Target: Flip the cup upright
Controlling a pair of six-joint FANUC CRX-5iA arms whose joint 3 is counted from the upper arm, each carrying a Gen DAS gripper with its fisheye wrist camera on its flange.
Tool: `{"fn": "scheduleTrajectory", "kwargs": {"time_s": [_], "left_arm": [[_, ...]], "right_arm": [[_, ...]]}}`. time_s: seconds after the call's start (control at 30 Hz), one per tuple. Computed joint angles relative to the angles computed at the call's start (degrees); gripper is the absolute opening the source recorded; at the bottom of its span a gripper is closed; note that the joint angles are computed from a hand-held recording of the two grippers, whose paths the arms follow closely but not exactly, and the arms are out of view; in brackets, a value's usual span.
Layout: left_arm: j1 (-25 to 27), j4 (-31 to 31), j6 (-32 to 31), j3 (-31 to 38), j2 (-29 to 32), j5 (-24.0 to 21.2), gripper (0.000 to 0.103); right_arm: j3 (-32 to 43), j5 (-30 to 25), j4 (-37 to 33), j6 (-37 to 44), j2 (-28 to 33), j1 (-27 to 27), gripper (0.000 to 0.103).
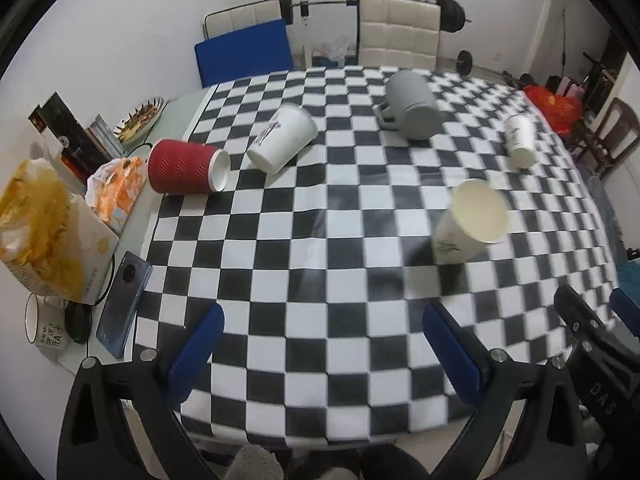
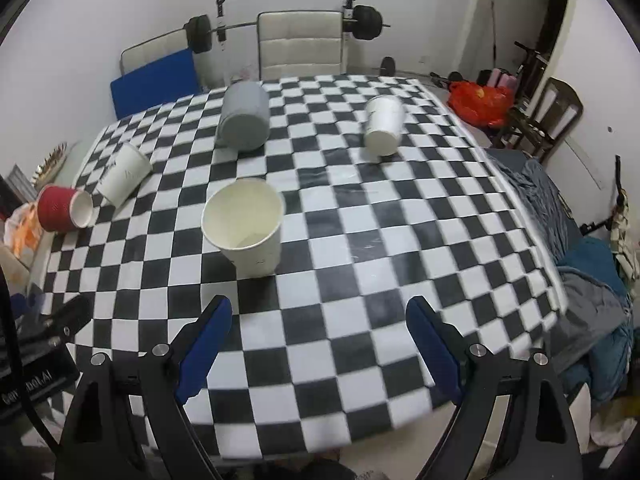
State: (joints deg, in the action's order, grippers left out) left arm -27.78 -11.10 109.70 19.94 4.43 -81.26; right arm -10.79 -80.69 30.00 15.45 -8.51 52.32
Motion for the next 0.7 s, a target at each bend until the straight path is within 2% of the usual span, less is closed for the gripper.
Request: {"fn": "scheduleTrajectory", "kwargs": {"time_s": [0.2, 0.37, 0.57, 0.7], "left_arm": [[-2.9, -1.44, 2.05, 5.8, -1.64, -4.58, 0.101], [-6.21, -4.79, 3.55, 12.13, -2.33, -8.89, 0.101], [-10.61, -9.22, 3.58, 19.72, -1.29, -14.52, 0.101], [-11.94, -9.89, 4.37, 23.91, -0.15, -18.34, 0.101]], "right_arm": [[5.89, -8.13, -1.57, 3.22, -3.44, 2.55, 0.09], [10.75, -14.47, 0.22, 5.16, -5.2, 6.23, 0.09], [18.13, -21.24, 2.37, 6.6, -4.94, 10.12, 0.09], [22.69, -24.81, 4.01, 7.88, -4.3, 12.47, 0.09]]}}
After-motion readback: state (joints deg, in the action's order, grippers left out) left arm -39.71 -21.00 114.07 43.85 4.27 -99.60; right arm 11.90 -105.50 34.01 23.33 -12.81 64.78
